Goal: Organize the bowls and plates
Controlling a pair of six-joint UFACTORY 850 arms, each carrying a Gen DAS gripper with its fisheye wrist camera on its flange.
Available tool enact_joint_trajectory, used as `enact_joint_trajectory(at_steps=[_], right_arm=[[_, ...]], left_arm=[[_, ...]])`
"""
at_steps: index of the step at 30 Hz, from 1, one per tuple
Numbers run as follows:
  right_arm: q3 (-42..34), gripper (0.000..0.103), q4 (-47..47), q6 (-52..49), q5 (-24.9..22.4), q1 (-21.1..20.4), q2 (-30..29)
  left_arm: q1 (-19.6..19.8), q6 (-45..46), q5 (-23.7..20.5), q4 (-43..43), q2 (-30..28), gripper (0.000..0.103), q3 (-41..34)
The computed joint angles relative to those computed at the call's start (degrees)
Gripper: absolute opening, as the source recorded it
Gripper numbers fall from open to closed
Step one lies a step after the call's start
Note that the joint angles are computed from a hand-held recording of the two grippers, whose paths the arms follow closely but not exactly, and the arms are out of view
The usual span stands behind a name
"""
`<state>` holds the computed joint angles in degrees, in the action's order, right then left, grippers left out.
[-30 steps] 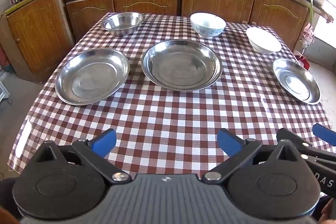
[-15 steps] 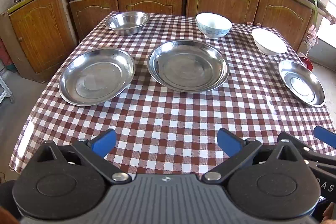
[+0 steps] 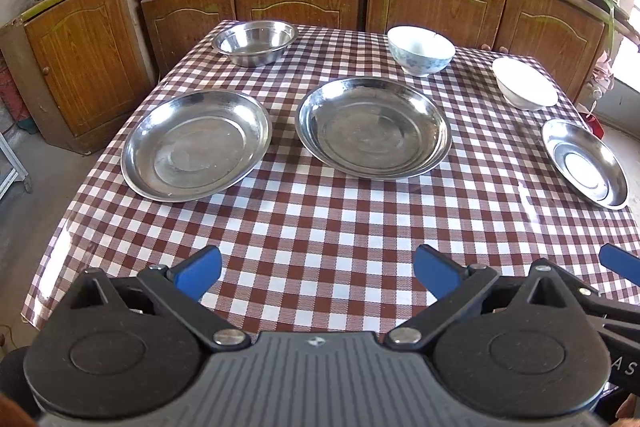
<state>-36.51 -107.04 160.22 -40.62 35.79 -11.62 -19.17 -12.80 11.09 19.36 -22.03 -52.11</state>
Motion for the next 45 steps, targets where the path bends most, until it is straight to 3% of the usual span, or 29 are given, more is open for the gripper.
enact_joint_trajectory(at_steps=[45], right_arm=[[-9.1, 0.103, -1.9, -5.7, 3.6, -0.6, -6.6]], left_arm=[[4.4, -3.3, -0.4, 1.1, -2.4, 0.103, -2.8]])
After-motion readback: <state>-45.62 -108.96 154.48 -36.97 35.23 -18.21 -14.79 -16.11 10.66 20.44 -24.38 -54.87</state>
